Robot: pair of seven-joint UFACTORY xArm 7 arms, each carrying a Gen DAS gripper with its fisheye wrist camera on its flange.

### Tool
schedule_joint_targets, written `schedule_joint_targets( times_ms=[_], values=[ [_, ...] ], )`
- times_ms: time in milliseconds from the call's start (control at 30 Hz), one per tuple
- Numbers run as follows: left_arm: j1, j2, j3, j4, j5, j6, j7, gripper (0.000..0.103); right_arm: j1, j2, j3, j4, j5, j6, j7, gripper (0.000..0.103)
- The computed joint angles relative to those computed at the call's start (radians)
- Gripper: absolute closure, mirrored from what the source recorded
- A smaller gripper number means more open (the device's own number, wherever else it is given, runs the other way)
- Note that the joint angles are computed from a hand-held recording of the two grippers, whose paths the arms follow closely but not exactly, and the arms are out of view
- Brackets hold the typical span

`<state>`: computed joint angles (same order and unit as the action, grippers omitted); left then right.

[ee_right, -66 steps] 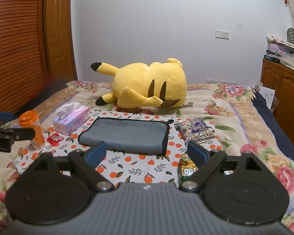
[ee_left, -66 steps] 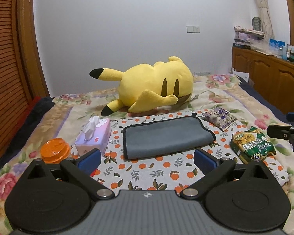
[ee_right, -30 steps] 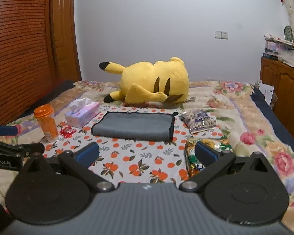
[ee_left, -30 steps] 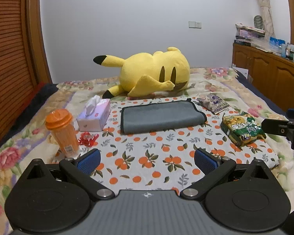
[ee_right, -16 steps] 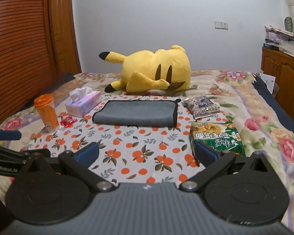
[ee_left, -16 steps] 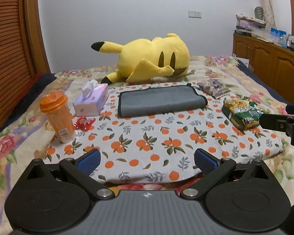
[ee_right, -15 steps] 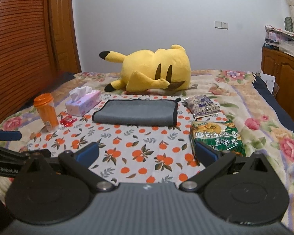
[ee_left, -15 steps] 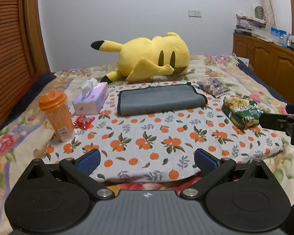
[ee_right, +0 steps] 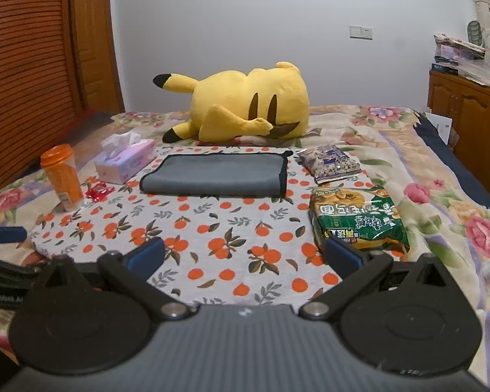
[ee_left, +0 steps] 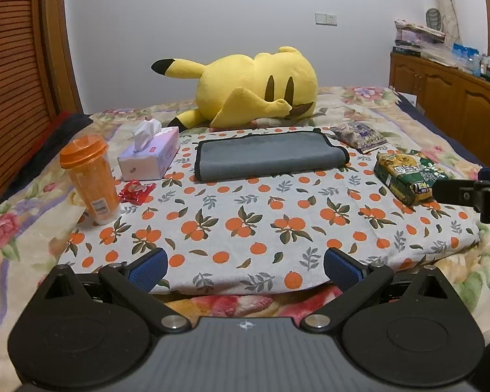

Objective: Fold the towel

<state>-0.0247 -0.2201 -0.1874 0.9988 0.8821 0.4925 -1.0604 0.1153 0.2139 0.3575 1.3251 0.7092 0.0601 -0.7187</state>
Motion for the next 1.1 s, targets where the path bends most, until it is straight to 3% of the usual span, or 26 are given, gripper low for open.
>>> schedule_joint_targets(
  times_ms=[1100],
  values=[
    [0.031,-0.028,-0.016,-0.014,0.103,-0.024,-0.088,0.000,-0.033,-0.002,0.044,-0.012,0.021,-0.039,-0.041,0.000]
  ],
)
